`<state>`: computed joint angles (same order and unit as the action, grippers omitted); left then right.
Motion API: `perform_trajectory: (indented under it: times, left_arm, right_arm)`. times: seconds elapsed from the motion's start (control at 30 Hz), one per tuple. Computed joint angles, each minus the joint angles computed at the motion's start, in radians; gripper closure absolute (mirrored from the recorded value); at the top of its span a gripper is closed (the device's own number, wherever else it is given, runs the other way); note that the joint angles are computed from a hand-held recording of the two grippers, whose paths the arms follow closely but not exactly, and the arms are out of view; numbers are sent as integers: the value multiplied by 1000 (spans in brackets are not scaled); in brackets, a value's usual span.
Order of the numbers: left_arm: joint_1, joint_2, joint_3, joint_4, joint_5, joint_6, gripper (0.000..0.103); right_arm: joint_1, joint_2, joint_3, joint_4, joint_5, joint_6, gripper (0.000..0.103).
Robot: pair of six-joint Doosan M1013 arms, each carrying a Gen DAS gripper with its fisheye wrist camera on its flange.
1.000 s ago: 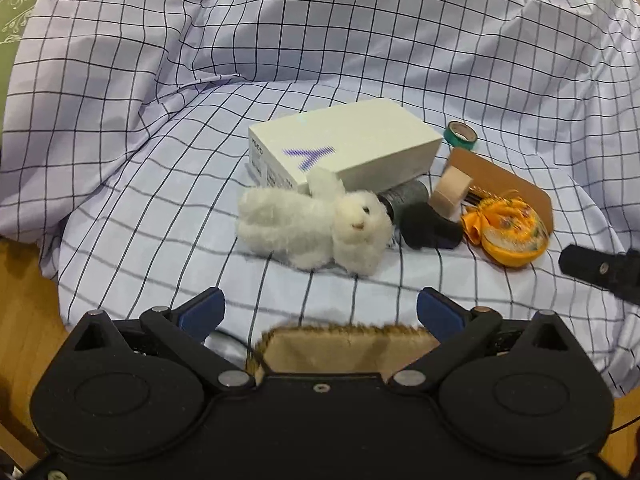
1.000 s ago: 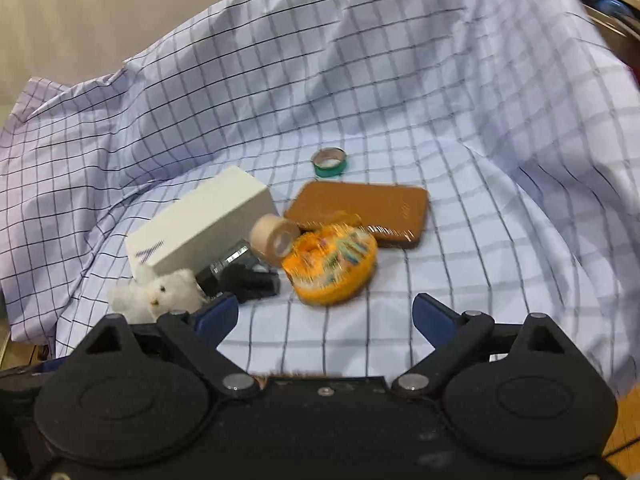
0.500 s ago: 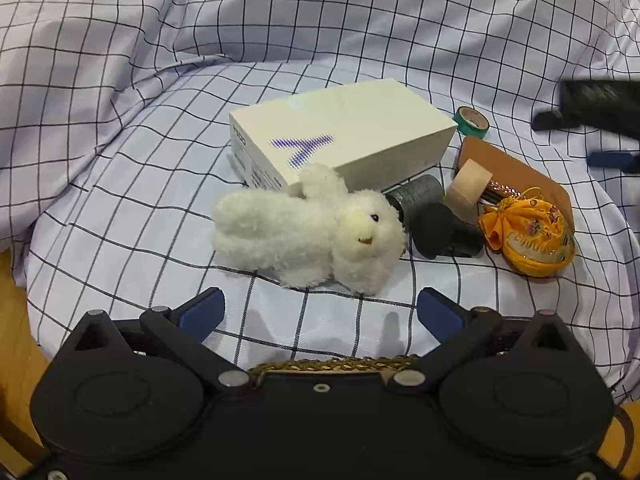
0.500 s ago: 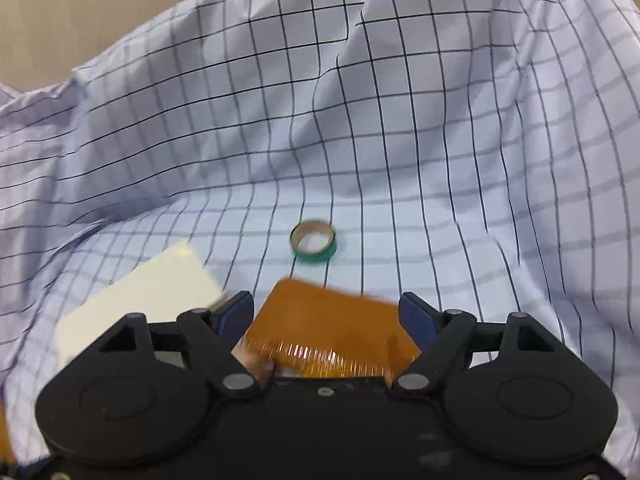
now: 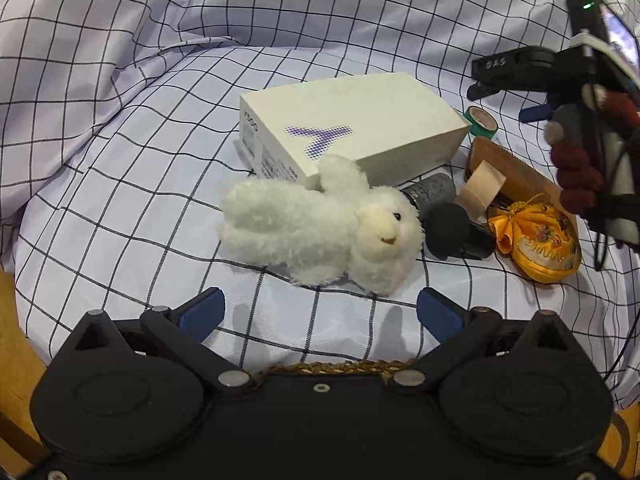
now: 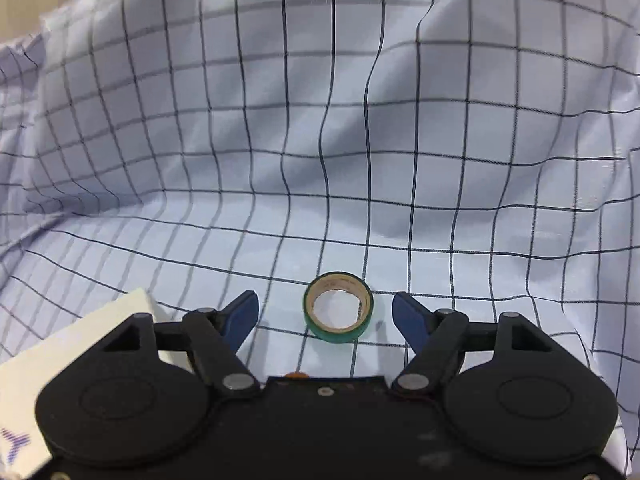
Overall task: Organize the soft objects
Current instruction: 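Close the right gripper on the green tape roll while the left tool approaches the orange pouch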
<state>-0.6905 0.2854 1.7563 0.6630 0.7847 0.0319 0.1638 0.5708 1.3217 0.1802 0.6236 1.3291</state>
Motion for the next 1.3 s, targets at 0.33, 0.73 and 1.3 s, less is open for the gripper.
perform_trajectory:
  times: [0.33, 0.73, 1.3]
  left_arm:
    - [5, -2, 3, -24, 2, 5, 4]
    - [-7, -4, -7, -13, 9, 16, 4]
    - [-37, 27, -78, -11, -11, 150, 4]
  right_arm:
    - [7, 86, -112, -74, 173, 58, 54]
    - [-36, 73, -109, -71, 140, 123, 58]
    - [-119, -89, 120, -227, 24, 282, 57]
